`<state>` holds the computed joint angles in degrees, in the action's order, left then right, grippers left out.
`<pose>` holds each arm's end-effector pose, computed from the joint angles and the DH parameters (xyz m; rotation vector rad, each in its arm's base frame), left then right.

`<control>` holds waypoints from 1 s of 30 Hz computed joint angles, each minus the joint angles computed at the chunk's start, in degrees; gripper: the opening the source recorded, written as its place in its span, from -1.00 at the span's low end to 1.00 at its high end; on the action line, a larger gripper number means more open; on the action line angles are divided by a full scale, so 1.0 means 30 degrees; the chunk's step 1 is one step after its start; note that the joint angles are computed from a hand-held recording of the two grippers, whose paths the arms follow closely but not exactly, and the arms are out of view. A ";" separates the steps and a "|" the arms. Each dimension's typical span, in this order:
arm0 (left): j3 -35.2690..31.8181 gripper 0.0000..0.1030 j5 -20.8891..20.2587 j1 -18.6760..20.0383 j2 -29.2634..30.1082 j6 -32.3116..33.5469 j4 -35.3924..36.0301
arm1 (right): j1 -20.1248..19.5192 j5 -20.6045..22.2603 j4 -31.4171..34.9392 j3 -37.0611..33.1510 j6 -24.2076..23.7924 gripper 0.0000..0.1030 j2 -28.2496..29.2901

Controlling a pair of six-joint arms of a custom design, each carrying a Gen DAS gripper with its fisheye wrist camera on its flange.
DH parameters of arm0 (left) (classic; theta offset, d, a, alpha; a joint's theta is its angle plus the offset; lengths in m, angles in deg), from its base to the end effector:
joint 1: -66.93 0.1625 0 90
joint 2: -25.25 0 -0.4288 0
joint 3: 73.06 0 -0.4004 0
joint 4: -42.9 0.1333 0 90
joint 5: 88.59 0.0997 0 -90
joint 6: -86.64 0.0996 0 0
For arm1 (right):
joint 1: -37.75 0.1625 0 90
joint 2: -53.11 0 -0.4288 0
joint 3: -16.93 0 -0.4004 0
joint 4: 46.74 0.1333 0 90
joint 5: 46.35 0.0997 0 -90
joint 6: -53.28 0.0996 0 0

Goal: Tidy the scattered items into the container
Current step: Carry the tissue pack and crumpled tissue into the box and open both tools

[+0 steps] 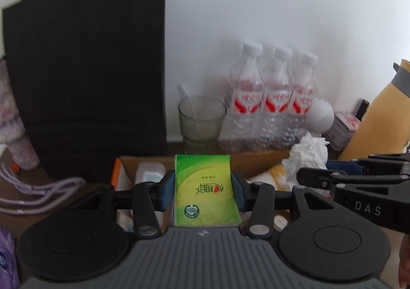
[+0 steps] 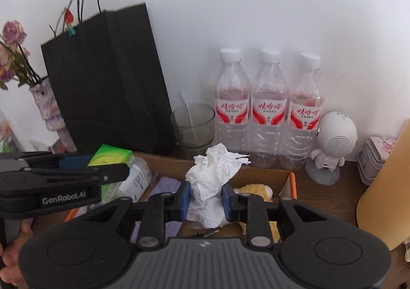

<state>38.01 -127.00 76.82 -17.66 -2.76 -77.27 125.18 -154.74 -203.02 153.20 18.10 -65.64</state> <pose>-0.4597 -0.2947 -0.0274 0.1890 2.2500 -1.0019 0.0878 -0.3166 0.4306 0.5098 -2.3761 0.9124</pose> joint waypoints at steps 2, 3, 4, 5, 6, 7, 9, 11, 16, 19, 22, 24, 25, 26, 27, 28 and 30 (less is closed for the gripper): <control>-0.0247 -0.09 -0.2094 0.1177 -0.0091 0.1845 -0.1220 | 0.0265 -0.1287 0.3220 -0.1688 0.1277 -0.51 0.1223; -0.0639 -0.09 -0.2712 0.1606 0.0075 0.2120 -0.0629 | 0.0251 -0.1879 0.4586 -0.2400 0.1903 -0.51 0.1809; -0.1236 -0.09 -0.3209 0.1963 0.0315 0.1933 0.0612 | 0.0245 -0.2526 0.5674 -0.2916 0.2465 -0.51 0.2345; -0.1479 -0.09 -0.3583 0.2269 0.0460 0.1717 0.1053 | 0.0176 -0.3177 0.6724 -0.3317 0.2979 -0.51 0.2864; -0.1477 -0.09 -0.4102 0.2631 0.0523 0.1577 0.0931 | 0.0048 -0.3585 0.7242 -0.3506 0.3421 -0.51 0.3243; -0.1344 -0.09 -0.4457 0.2924 0.0586 0.1502 0.0467 | -0.0067 -0.4034 0.7476 -0.3508 0.3713 -0.51 0.3563; -0.1214 -0.08 -0.5377 0.3390 0.0845 0.1784 -0.0309 | -0.0371 -0.4217 0.7872 -0.3526 0.3959 -0.48 0.4076; -0.1400 -0.07 -0.5992 0.3699 0.1291 0.2550 -0.0380 | -0.0420 -0.4583 0.7824 -0.3298 0.4087 -0.46 0.4509; -0.1524 0.00 -0.6377 0.3954 0.1634 0.2273 0.0164 | -0.0387 -0.5703 0.6725 -0.2727 0.3899 -0.36 0.5160; -0.1701 0.11 -0.6391 0.3775 0.1444 0.2015 0.0765 | -0.0264 -0.6081 0.7068 -0.2903 0.4608 -0.03 0.5212; -0.1962 0.33 -0.6054 0.3314 0.0967 0.1600 0.1595 | 0.0500 -0.6284 0.7933 -0.3200 0.4978 0.20 0.4607; -0.2239 0.49 -0.5905 0.2822 0.0642 0.1388 0.2645 | 0.1431 -0.6810 0.8329 -0.3385 0.5456 0.51 0.4068; -0.2431 0.54 -0.5988 0.2598 0.0507 0.1351 0.3105 | 0.1949 -0.7053 0.8739 -0.3527 0.5677 0.54 0.3745; -0.2556 0.57 -0.6055 0.2336 0.0327 0.1101 0.3564 | 0.2427 -0.7233 0.9275 -0.3710 0.5951 0.57 0.3428; -0.2714 0.58 -0.5973 0.2033 0.0169 0.0558 0.4152 | 0.2894 -0.7357 0.9829 -0.3892 0.6260 0.58 0.3108; -0.2931 0.58 -0.5674 0.1660 0.0044 -0.0210 0.4999 | 0.3357 -0.7433 1.0259 -0.4038 0.6504 0.60 0.2785; -0.3303 0.76 -0.4705 0.0715 -0.0134 -0.1776 0.6738 | 0.4319 -0.7548 1.0452 -0.4071 0.6814 0.73 0.2092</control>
<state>28.10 -141.12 78.97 -18.06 -8.09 -57.06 138.14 -177.39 -171.66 140.98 38.55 -59.36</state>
